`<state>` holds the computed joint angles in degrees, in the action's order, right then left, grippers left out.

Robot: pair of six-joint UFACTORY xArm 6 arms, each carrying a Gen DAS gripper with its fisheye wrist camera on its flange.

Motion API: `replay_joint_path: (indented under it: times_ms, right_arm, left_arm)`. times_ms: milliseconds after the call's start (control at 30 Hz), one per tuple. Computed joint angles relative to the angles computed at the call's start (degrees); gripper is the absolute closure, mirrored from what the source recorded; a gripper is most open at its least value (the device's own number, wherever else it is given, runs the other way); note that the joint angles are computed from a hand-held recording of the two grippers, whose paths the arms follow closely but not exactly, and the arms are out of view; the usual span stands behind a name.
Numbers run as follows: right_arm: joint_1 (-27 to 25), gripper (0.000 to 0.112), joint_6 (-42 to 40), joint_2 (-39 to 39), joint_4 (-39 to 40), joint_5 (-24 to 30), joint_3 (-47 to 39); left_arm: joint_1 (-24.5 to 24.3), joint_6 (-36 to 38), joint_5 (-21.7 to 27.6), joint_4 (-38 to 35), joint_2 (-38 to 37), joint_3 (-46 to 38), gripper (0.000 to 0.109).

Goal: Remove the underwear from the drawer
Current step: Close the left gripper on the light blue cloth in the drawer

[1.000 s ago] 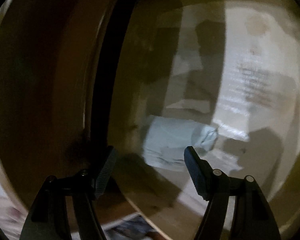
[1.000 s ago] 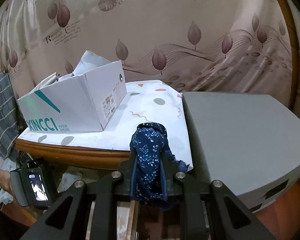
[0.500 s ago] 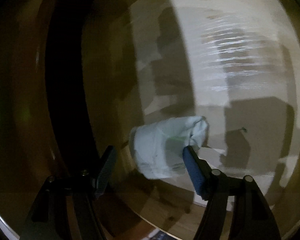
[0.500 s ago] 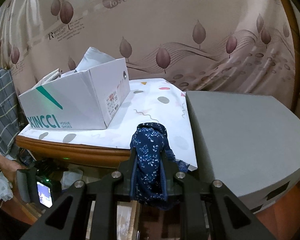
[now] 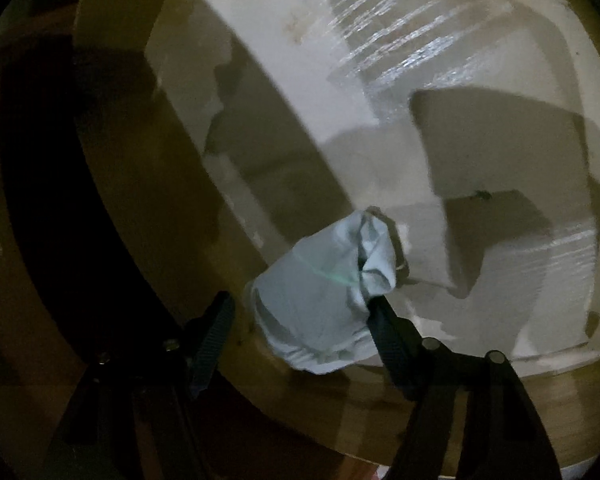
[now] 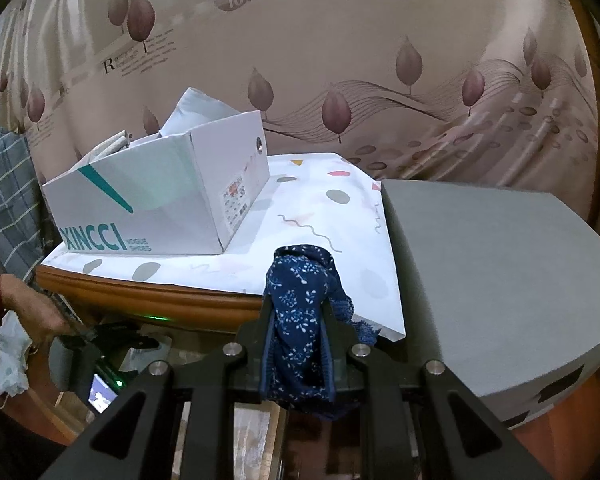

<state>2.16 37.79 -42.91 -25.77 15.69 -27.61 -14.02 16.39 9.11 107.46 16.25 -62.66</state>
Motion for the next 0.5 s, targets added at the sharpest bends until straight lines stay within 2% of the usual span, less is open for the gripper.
replay_joint_path:
  times_ms: [67,133,233,367,400,500]
  right_arm:
    - [0.1,0.093,-0.8,0.1,1.1,0.0,0.0]
    - [0.2,0.093,-1.0,0.0,1.3,-0.1,0.0]
    - [0.3,0.093,-1.3,0.0,1.7,-0.1,0.1]
    - [0.4,0.093,-1.9,0.2,2.5,-0.3,0.0]
    - [0.5,0.093,-1.9,0.2,2.5,-0.2,0.0]
    - [0.4,0.093,-1.8,0.2,2.5,-0.3,0.0]
  left_arm:
    - [-0.4,1.6,1.2,-0.9,2.3,-1.8,0.058]
    - [-1.0,0.4,2.1,0.2,3.3,-2.7,0.058]
    - [-2.3,4.1,3.7,-5.6,4.0,-3.0,0.060]
    - [-2.0,3.1,2.9,-4.3,4.0,-3.3,0.072]
    - [-2.4,2.9,3.4,-6.0,3.8,-3.0,0.073]
    - [-3.5,7.1,5.0,-17.2,1.6,-0.8,0.079]
